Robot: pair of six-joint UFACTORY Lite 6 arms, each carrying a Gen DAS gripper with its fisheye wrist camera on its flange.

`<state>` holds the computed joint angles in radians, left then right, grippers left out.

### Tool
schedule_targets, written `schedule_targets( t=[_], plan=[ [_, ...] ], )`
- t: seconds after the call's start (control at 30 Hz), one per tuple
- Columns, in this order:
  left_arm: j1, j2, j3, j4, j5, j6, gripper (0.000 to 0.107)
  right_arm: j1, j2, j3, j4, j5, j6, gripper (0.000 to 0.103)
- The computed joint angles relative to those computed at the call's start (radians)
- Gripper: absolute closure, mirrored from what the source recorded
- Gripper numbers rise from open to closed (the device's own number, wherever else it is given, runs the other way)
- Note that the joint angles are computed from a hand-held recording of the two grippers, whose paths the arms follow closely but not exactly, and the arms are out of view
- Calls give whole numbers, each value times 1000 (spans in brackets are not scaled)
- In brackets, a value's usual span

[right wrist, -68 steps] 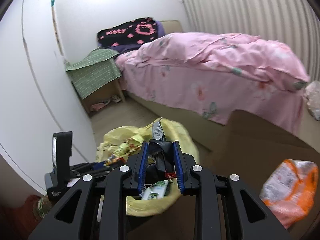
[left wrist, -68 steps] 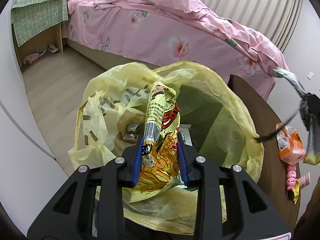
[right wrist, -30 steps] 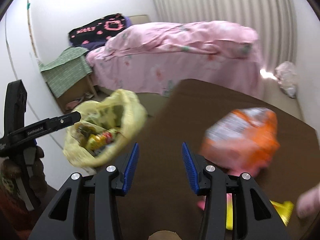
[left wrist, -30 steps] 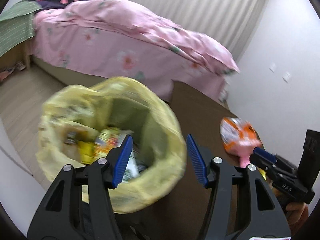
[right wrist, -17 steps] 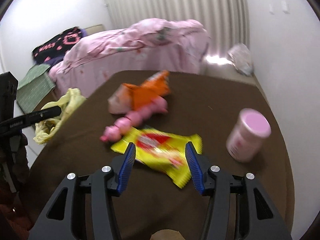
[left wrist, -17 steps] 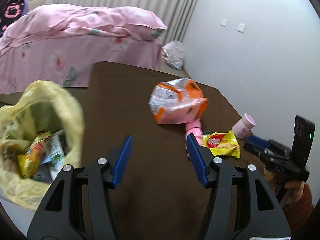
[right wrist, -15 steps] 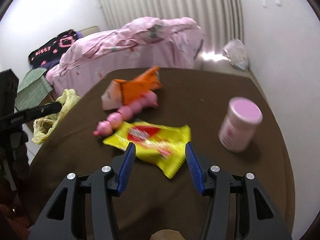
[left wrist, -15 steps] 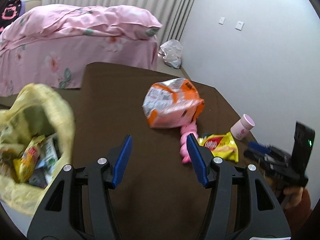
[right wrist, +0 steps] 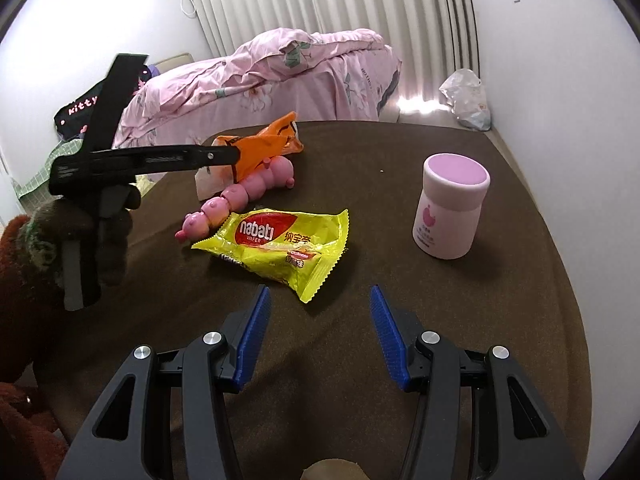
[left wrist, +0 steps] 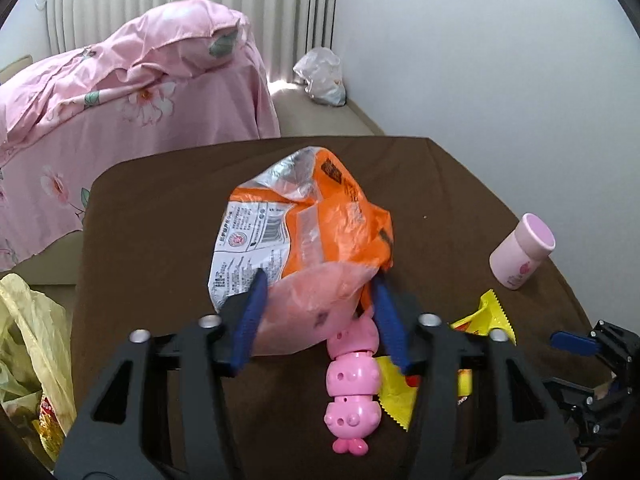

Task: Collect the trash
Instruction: 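Move both grippers back over the table toward the orange bag and yellow wrapper, then grasp the yellow Nabati wafer wrapper with the right gripper and lift it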

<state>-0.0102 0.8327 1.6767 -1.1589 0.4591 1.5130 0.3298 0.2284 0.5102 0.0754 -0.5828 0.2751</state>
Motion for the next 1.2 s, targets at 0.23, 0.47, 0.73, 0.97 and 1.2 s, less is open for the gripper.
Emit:
schedule_targets(
  t=[0.23, 0.47, 0.73, 0.97, 1.2],
  plan=[
    [71, -51, -71, 10, 74, 36, 76, -1, 33, 86, -1, 78, -31, 54],
    [251, -206, -239, 77, 310, 82, 78, -25, 96, 228, -100, 112, 43, 54],
    [384, -318, -379, 35, 390, 210, 68, -94, 343, 546, -361, 269, 301, 54],
    [464, -276, -319, -18, 451, 168, 62, -62, 278, 390, -397, 212, 444, 54],
    [479, -284, -332, 39, 530, 216, 56, 100, 143, 204, 63, 233, -1, 53]
  ],
)
